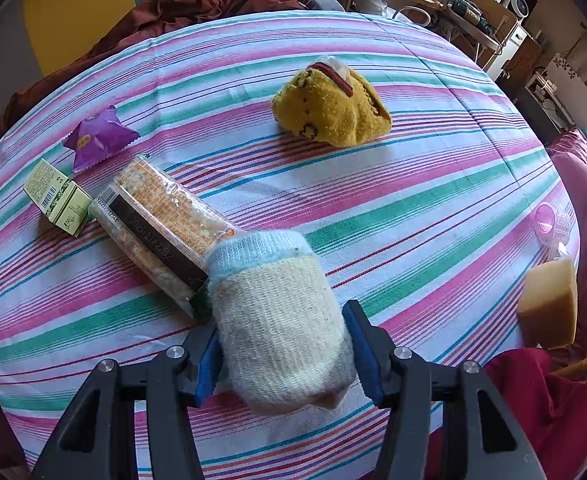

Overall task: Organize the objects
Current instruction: 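Lower the sponge into the tray and open the left gripper, then carry the white knitted bundle into the gold tray and release it with the right gripper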

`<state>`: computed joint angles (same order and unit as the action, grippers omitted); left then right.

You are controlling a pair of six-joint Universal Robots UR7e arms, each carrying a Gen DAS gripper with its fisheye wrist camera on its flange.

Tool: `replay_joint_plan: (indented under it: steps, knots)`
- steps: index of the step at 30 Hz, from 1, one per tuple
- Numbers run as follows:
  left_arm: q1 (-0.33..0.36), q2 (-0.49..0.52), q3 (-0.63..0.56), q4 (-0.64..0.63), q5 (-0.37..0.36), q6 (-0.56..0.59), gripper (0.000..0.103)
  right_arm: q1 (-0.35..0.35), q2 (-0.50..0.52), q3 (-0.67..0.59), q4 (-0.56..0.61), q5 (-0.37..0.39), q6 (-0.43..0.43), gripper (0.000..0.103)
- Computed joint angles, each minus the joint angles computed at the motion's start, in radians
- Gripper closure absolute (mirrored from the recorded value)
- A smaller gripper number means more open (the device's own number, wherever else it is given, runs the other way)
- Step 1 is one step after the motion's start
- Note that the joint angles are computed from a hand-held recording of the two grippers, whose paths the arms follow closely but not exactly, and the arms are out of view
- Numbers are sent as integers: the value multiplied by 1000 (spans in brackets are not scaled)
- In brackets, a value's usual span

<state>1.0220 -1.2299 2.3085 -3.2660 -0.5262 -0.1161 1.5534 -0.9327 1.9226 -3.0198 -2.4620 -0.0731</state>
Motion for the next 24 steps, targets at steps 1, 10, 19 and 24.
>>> replay_joint_plan:
  steps: [1,10,19,24]
  knots:
    - [-11,-6,13,-21,10,7,20,0,1,-2,0,0,-2,47]
    - [-77,-95,106,-26,38,-41,19,-21,-9,-14,-29,35,-60,49]
    - [-90,-158,170,15,34,-134,16,65,-11,86,-227,69,-55,49]
    - [-85,-192,195,40,39,-146,16,94,1,98,-329,103,-116,49]
